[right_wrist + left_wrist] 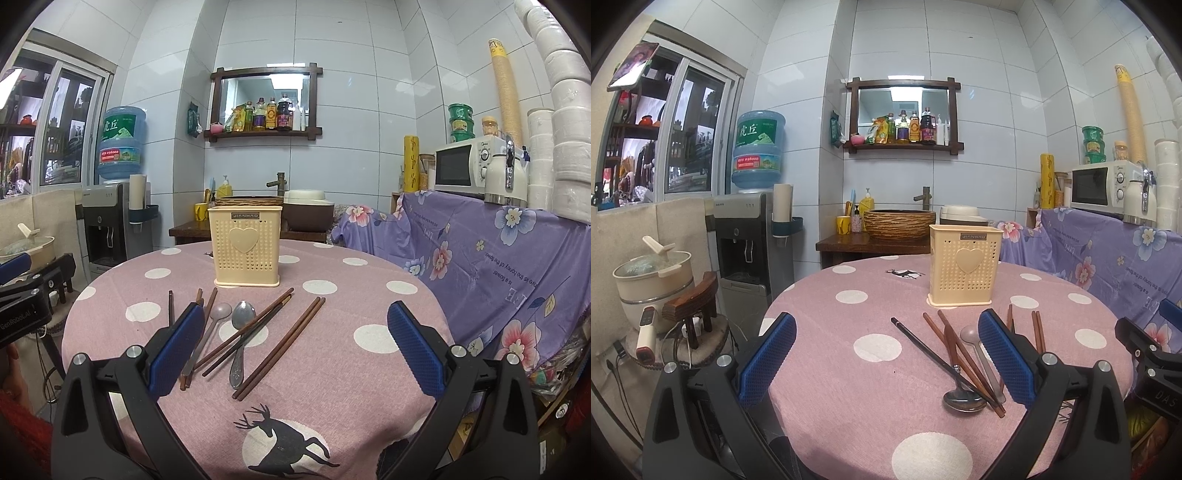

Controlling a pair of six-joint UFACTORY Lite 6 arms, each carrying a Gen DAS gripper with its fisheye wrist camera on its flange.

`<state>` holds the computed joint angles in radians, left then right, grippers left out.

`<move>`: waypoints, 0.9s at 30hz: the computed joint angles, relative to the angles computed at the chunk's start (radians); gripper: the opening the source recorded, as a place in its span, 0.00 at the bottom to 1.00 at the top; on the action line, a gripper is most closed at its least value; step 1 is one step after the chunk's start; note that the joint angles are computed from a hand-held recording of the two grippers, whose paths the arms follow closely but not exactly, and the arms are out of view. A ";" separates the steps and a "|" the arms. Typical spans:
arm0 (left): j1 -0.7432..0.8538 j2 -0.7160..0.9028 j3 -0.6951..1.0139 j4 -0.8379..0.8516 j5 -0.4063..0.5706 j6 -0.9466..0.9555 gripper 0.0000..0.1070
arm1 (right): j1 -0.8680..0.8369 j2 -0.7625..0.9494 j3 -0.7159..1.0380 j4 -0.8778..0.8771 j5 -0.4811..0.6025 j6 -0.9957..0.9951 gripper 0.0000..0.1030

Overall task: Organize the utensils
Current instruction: 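Grasp a black chopstick with the left tool while the right tool grasps a brown chopstick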

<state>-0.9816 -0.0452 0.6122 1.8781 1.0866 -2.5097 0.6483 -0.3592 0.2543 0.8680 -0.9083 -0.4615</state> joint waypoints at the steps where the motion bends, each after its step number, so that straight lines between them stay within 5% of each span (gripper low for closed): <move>1: 0.012 0.006 0.002 0.005 -0.012 -0.002 0.92 | -0.008 0.011 0.006 -0.004 0.005 0.004 0.95; 11: 0.205 0.134 0.152 0.030 -0.285 0.079 0.92 | -0.231 0.201 0.191 -0.158 0.244 0.069 0.95; 19: 0.416 0.249 0.348 0.003 -0.595 0.247 0.92 | -0.370 0.404 0.425 -0.316 0.459 0.151 0.95; 24: 0.498 0.340 0.484 -0.146 -0.703 0.458 0.91 | -0.431 0.534 0.576 -0.451 0.592 0.273 0.93; 27: 0.542 0.411 0.591 -0.360 -0.771 0.696 0.82 | -0.457 0.618 0.681 -0.421 0.672 0.248 0.85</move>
<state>-0.4399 0.3655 1.2035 1.5182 0.3159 -1.8134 0.1911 0.2589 0.9348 0.4469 -0.2360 -0.2139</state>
